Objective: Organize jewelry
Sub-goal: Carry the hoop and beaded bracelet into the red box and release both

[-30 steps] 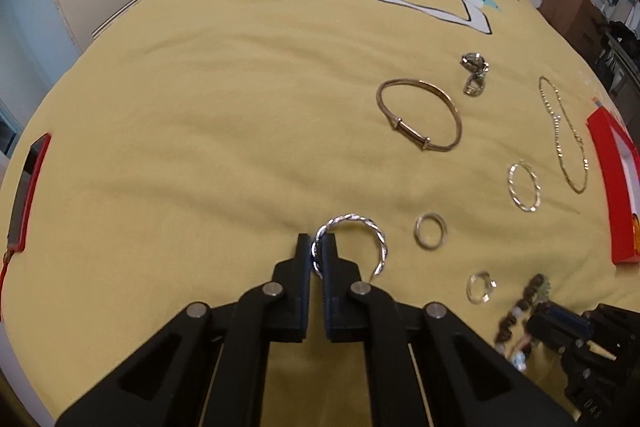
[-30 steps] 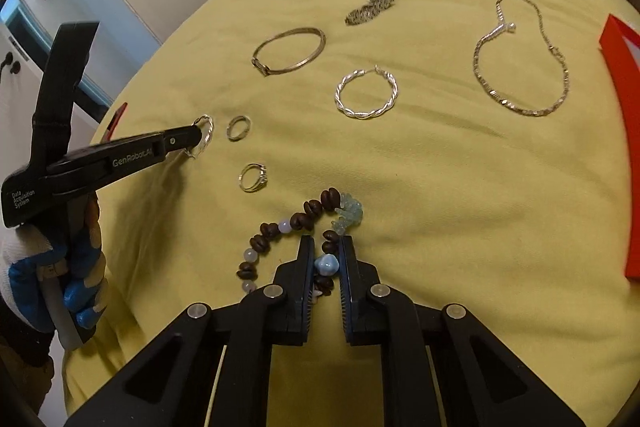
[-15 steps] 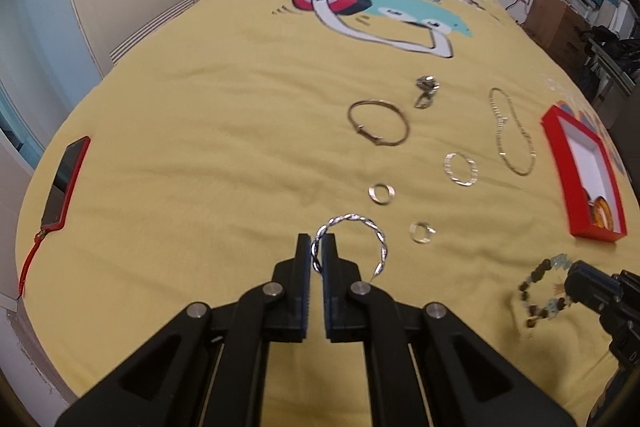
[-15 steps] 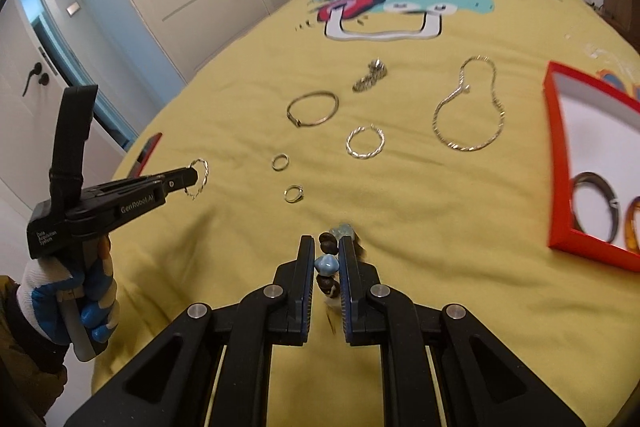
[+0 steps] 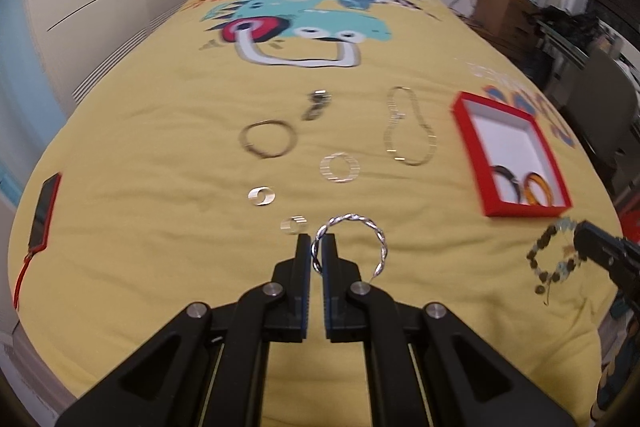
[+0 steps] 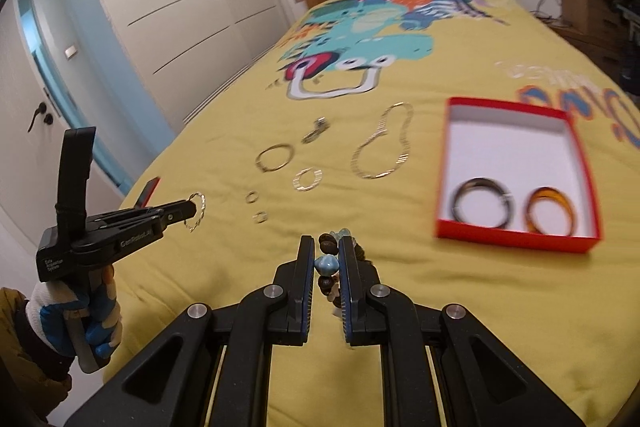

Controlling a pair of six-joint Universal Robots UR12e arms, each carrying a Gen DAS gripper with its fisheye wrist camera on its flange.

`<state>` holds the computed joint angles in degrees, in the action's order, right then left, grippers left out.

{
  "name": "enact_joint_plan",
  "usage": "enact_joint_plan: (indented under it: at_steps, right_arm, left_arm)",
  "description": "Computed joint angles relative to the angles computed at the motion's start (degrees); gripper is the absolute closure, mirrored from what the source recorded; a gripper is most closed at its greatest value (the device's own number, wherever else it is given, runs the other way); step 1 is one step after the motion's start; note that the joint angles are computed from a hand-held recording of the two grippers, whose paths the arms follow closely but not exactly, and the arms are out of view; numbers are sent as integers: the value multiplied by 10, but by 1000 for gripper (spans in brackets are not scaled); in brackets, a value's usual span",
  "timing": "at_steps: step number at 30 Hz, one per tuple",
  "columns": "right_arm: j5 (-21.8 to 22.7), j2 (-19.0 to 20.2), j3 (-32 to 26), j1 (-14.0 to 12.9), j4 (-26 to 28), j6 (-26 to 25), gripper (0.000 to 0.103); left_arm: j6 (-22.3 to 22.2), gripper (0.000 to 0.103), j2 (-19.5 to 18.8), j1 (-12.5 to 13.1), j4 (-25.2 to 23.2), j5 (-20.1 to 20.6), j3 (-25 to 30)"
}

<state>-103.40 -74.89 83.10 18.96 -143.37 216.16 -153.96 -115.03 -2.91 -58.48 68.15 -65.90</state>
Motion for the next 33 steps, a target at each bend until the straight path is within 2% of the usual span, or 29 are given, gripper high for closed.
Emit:
enact_joint_plan:
  at_steps: [7,13,23,28,33]
  right_arm:
    - [-39,-53,54,-26,-1,12,91]
    - [-49,-73,70,-60,5,4,91]
    - [-12,-48,58,-127,-13,-24,91]
    - [7,-31,56,-152,-17,-25,91]
    - [19,-22,62,-163,-5,-27,91]
  left_arm:
    - [32,99,5,-36,-18,-13,7]
    - [47,99,-22,-80,-38,-10,52]
    - [43,99,-108,-143,-59,32,164]
    - [34,99,-151,-162,-79,52,216]
    - [40,99,-174,-172,-91,75,236]
